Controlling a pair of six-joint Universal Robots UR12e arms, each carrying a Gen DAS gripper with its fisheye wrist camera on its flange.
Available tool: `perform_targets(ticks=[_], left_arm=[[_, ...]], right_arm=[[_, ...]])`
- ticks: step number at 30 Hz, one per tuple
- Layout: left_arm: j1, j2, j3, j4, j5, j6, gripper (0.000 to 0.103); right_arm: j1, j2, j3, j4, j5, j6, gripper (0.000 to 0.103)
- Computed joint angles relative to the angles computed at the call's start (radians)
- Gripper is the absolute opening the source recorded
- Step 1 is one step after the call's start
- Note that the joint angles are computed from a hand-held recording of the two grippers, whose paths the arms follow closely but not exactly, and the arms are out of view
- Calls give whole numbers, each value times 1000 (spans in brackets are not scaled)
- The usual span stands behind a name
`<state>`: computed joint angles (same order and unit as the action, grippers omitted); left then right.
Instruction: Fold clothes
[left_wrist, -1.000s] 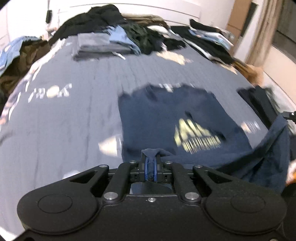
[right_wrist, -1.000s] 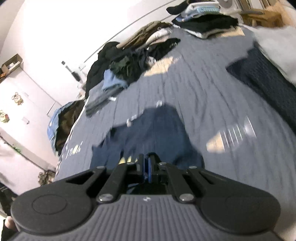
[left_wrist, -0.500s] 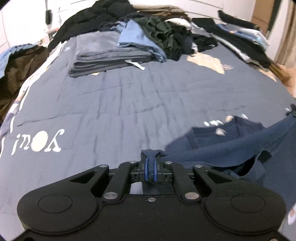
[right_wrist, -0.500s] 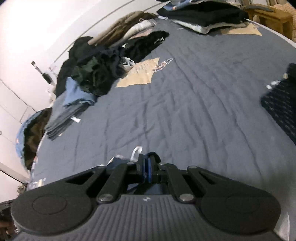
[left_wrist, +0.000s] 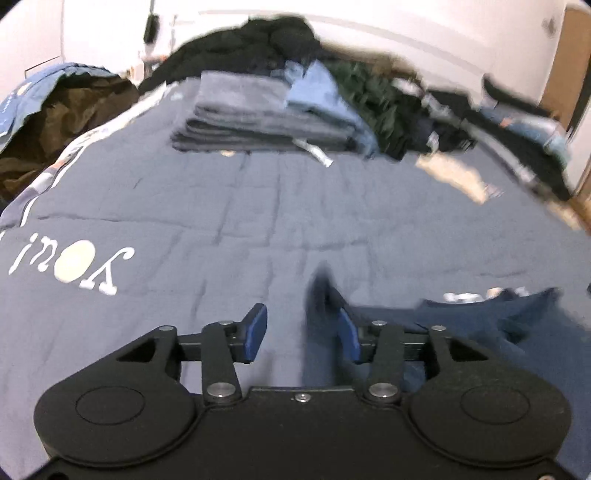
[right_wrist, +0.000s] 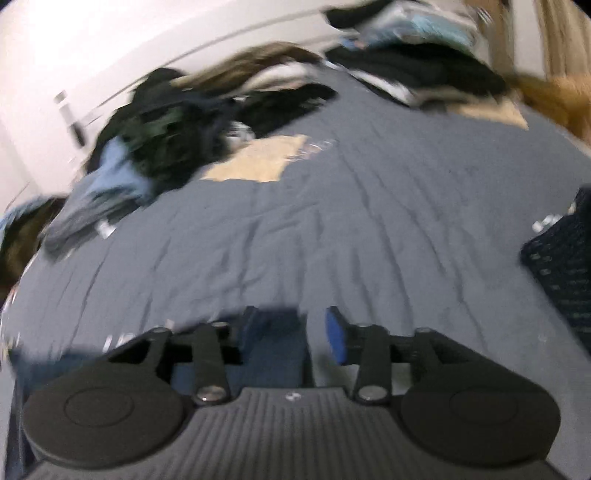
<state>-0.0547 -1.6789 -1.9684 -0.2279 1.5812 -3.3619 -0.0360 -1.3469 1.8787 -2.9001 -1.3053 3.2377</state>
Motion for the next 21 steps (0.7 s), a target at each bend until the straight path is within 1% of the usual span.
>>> perform_targets(ticks=[1, 2, 3, 5, 6, 8, 10, 12, 15, 17, 19, 21], left_arm=[[-8, 26, -32, 28, 17, -27, 55], [-11, 49, -63, 57, 18, -62, 58], [-12, 76, -104, 95, 4, -122, 62], [-14, 127, -171, 125, -44, -227, 62], [-23, 146, -196, 129, -50, -251, 62], [-47, 183, -242, 132, -53, -286, 62], [-78, 210, -276, 141, -15, -329, 62], [-101, 227, -310, 173, 9, -386, 62], [-119, 242, -347, 186, 32, -477, 65], [-119, 246, -372, 220, 16, -539, 65], [-120, 240, -396, 268, 15, -627, 65], [-102, 226, -425, 329, -32, -723, 65]], right_arm=[[0, -33, 38, -15, -11, -15, 45], [-1, -66, 76, -29, -22, -30, 48], [-5, -98, 113, -35, -20, -25, 49], [-21, -161, 184, -32, 3, 18, 51], [-28, -188, 217, -35, 15, 48, 51], [-39, -235, 279, -50, 42, 122, 52], [-52, -283, 339, -64, 69, 195, 53], [-58, -299, 372, -82, 102, 240, 53], [-63, -309, 411, -115, 155, 297, 55], [-62, -312, 419, -106, 180, 298, 55], [-63, -316, 428, -101, 201, 301, 56], [-71, -312, 440, -105, 238, 337, 57]])
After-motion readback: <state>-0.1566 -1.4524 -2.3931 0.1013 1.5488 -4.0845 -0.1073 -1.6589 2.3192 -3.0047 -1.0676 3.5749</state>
